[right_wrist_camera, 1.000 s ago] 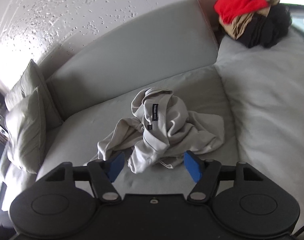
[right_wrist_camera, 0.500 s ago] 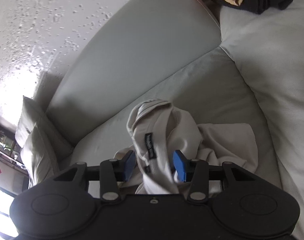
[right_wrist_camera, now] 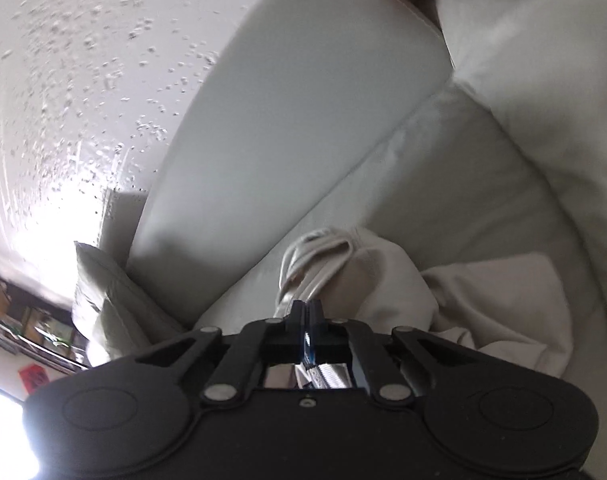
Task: Fold clothes
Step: 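Reach the right gripper into the sweatshirt and close on its fabric, then lift the sweatshirt with the right gripper while the left gripper grasps another edge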
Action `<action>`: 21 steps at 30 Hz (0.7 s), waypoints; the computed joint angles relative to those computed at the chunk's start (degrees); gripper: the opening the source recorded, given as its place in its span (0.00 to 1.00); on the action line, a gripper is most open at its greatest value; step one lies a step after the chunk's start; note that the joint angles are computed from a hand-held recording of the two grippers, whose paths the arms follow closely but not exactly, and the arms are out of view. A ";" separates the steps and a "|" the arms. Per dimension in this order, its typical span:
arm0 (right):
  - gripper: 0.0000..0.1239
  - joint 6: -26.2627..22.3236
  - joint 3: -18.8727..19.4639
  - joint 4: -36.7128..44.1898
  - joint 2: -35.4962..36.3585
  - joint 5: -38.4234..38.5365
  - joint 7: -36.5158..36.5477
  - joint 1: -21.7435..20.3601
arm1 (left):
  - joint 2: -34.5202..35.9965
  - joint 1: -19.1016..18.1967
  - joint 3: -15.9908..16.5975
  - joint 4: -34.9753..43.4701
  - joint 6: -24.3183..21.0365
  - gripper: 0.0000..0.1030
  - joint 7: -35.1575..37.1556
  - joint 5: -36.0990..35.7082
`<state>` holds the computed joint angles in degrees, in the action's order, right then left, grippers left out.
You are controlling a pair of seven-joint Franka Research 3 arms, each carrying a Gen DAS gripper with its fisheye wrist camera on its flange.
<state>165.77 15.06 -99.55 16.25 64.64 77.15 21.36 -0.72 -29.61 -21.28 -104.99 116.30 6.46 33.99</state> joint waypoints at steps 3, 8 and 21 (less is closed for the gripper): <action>0.01 4.15 -1.35 -5.77 -5.48 -3.53 3.66 1.70 | -0.36 -0.37 -0.34 -0.06 0.07 0.74 -0.32 0.27; 0.01 10.49 -4.71 -23.97 -20.15 -23.47 28.46 3.15 | -1.54 -1.10 -1.05 -1.55 2.77 0.74 -1.80 0.81; 0.22 -4.37 -7.22 -36.78 -33.55 -44.95 42.54 0.29 | 0.98 -0.66 0.11 -5.09 13.63 0.55 -5.56 0.89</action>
